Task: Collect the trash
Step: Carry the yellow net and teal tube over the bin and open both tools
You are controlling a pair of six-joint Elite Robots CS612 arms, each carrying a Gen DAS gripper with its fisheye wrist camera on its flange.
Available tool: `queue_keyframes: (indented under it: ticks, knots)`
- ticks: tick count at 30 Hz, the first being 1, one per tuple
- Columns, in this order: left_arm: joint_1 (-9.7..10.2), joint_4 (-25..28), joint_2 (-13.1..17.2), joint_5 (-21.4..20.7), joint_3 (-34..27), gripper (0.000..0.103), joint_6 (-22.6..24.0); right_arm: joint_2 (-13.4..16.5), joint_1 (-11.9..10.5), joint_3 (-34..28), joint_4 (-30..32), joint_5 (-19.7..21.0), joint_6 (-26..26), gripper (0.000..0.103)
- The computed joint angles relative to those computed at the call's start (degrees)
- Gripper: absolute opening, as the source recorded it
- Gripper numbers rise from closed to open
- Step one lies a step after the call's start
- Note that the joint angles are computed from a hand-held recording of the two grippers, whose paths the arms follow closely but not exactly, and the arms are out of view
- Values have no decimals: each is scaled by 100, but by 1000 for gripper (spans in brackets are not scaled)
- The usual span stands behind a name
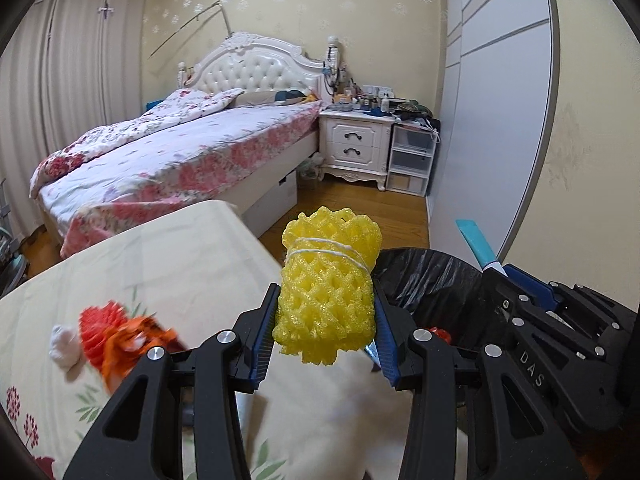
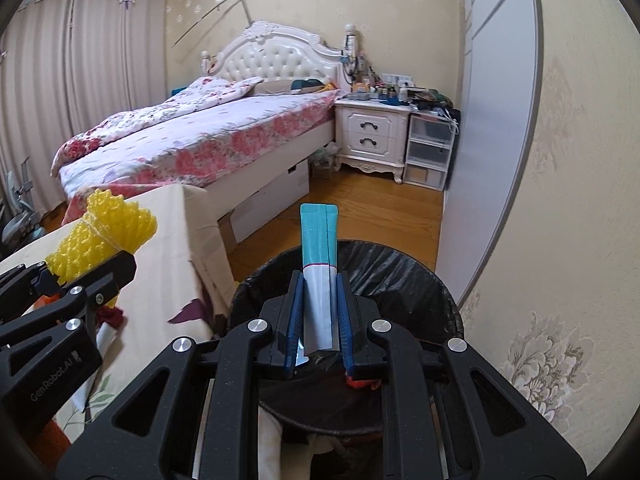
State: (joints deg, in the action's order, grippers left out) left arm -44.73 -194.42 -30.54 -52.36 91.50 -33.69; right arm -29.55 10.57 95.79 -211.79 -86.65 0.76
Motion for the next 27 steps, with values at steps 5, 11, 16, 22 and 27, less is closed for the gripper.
queue_keyframes:
  ticks: [5,11,16,22,27]
  knots:
    - [86,213,159,-364,-375,43,137,110,-22,-203,139,-115,197,17]
    - [143,388,294,-490,-684,43,336,229,-45,-405,292,-203,412,17]
    - [165,556,362,-533,-845,43,372,279,-93,-452,318,-227,495,17]
    - [197,760,428,-526,-978,50,371,300,-104,-488,402,-253,526,19]
    - [181,850,447,-328,-994,68,322,308,-97,-495,351,-345,576,36]
